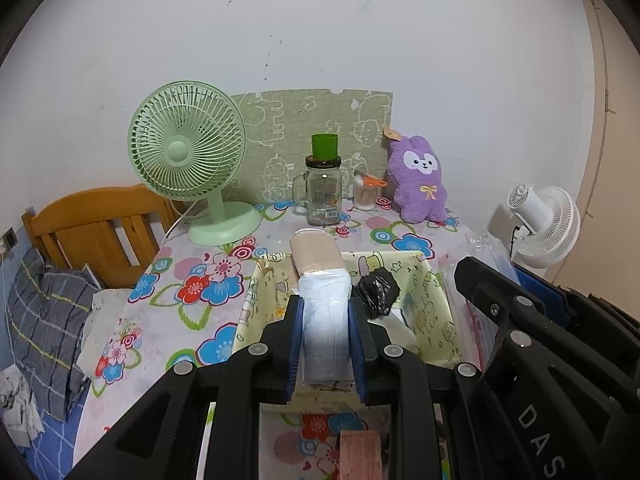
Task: Organize soft objects
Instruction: 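Carry the straw pack over the basket with the right tool while the left tool carries the white roll, then lower the straw pack and white roll into the basket and open both tools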
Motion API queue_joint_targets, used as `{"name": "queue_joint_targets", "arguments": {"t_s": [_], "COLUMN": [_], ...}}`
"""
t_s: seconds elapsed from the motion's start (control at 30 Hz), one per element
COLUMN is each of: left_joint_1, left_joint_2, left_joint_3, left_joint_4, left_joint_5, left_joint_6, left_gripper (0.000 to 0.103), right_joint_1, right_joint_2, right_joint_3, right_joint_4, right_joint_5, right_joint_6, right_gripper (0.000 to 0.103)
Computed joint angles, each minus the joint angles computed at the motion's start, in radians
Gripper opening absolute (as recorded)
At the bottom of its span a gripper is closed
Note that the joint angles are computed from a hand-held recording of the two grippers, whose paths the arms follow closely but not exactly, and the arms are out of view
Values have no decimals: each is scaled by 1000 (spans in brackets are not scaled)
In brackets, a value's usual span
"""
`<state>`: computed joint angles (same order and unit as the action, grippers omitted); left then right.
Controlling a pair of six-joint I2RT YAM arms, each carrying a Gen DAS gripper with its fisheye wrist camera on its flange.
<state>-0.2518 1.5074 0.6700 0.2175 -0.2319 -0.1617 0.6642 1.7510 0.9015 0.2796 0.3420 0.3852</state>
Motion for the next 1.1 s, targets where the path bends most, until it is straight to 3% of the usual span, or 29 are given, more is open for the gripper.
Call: {"name": "queue_joint_targets", "arguments": {"t_s": [0.7, 0.97, 1.1], "left_joint_1": [90, 114, 119], "left_joint_2": [282, 339, 347], "left_joint_3": [218, 261, 265], "left_joint_4": [1, -20, -24], "left_joint_5": [87, 108, 104], "left_joint_6": [3, 3, 0], "left_gripper": [23, 56, 58], "right_joint_1": [-85, -103, -103], "right_joint_2": [271, 348, 372], "right_joint_3": [287, 365, 389], "right_joint_4": [-67, -98, -107], "right_joint_5": [-101, -157, -158], "right_joint_6": [-42, -40, -26], "right_gripper": [23, 23, 32]}}
